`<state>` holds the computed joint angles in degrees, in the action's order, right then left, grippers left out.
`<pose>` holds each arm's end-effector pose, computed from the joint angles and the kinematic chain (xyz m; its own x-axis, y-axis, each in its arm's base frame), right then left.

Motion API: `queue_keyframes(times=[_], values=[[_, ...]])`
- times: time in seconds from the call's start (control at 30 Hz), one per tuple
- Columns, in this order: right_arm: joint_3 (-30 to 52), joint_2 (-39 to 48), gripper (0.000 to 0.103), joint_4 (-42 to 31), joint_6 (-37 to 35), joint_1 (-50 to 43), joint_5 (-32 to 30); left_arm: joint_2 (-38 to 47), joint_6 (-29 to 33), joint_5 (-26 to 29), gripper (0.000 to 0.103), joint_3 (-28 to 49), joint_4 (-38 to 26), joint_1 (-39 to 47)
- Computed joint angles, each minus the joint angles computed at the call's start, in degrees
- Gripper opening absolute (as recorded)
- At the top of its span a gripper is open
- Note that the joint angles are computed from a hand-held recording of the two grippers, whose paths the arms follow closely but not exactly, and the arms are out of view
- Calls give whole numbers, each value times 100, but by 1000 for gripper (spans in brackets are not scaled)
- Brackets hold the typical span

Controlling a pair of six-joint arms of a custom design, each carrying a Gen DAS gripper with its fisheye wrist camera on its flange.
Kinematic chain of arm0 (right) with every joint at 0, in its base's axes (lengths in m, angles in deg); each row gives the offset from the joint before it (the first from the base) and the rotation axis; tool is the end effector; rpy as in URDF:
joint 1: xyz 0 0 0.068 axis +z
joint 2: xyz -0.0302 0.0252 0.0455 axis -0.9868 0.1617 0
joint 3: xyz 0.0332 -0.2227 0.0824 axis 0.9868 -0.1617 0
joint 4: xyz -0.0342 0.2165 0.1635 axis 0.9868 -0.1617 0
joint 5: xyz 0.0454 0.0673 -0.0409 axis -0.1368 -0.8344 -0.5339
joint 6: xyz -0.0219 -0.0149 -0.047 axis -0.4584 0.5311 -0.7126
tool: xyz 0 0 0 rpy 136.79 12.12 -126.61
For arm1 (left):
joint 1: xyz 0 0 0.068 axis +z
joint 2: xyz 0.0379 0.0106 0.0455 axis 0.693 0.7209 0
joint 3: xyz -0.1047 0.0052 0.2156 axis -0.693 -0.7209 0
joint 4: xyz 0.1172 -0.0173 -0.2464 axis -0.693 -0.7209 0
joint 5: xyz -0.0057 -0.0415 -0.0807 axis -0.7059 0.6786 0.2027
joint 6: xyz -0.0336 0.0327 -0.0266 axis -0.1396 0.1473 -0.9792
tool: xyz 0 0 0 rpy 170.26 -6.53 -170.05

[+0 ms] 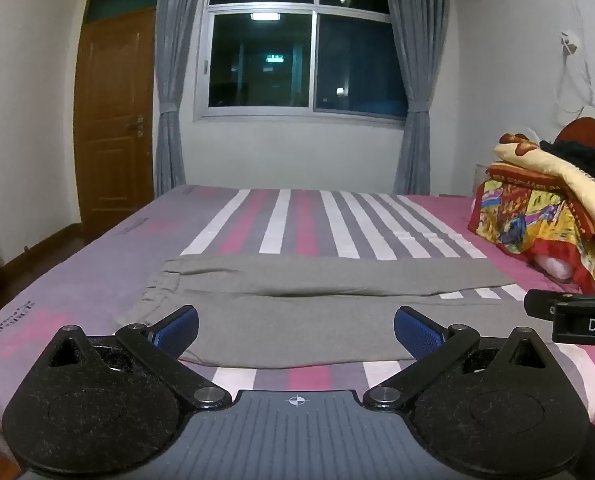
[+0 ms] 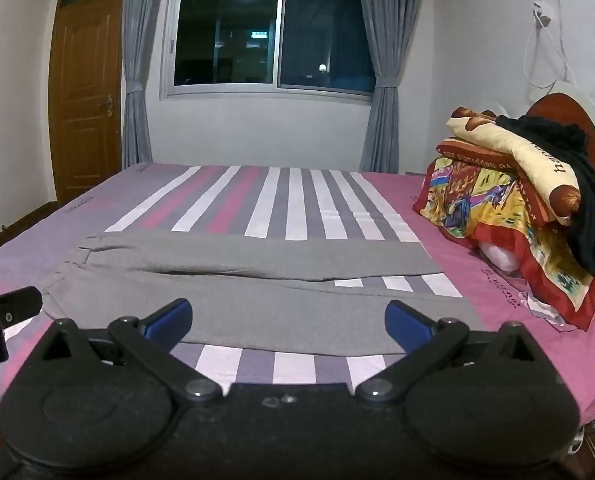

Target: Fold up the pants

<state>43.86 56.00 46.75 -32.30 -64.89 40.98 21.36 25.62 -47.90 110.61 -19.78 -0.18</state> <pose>0.2965 0.0785 0.4105 -0.3774 -0.1096 -0.9195 -0.1409 0.9882 -0.0599 0.2737 -0.2278 0.3843 -0.3423 -0.0979 -0.9345 -0.1726 0.9842 -0.0399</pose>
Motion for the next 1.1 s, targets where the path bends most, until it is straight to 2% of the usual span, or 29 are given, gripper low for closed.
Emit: queue_keyframes(times=[0.3,1.1], values=[[-17,54,102,34,-21,-80,-90,-295,89,7,103,-337,95,12],[65,132,102,-111,-38,-86,-86,3,84,35,103,-215,125,83]])
